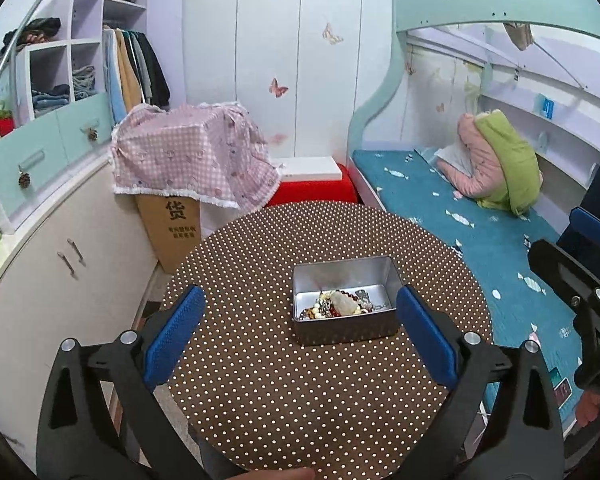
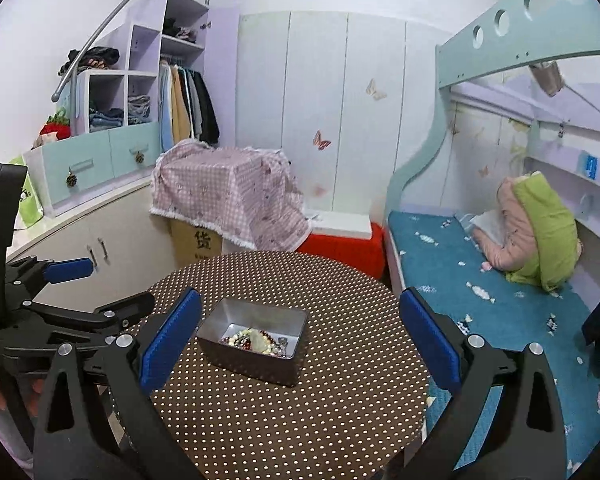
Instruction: Organize jewelry
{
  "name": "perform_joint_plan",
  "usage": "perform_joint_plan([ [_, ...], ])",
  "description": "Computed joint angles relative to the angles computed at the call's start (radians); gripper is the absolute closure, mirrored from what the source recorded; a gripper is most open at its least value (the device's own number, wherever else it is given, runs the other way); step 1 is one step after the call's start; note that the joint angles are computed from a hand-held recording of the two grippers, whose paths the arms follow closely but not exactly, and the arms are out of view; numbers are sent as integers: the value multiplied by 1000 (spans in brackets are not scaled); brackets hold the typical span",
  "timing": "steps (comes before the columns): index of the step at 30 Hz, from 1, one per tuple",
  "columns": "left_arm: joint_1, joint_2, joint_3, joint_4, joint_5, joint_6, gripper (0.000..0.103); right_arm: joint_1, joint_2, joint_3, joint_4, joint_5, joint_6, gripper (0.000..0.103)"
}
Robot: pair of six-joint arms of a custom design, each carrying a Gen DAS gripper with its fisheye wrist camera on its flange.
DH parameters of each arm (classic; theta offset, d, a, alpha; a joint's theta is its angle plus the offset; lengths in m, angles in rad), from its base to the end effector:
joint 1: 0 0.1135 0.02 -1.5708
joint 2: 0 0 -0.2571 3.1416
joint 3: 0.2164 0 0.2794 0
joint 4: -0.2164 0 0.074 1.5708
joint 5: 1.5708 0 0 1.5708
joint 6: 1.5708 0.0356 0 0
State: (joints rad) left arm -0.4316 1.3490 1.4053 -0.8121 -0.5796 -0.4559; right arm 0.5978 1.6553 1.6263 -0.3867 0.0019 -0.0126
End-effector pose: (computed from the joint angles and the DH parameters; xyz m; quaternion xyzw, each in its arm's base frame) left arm 0.2880 -0.1112 0.3684 -0.1239 0.8784 0.0739 0.4556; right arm 0.3443 0.2343 0.3775 -0.2512 0.7992 0.1567 0.5230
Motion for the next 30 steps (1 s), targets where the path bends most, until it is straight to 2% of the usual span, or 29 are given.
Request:
perform_joint_plan([
  [11, -41, -32, 7, 0, -59, 0, 6, 4, -43, -46, 44, 22, -4, 8],
  [30, -36, -26, 13, 8, -56, 13, 6, 18, -43, -35, 27, 46, -9, 8],
])
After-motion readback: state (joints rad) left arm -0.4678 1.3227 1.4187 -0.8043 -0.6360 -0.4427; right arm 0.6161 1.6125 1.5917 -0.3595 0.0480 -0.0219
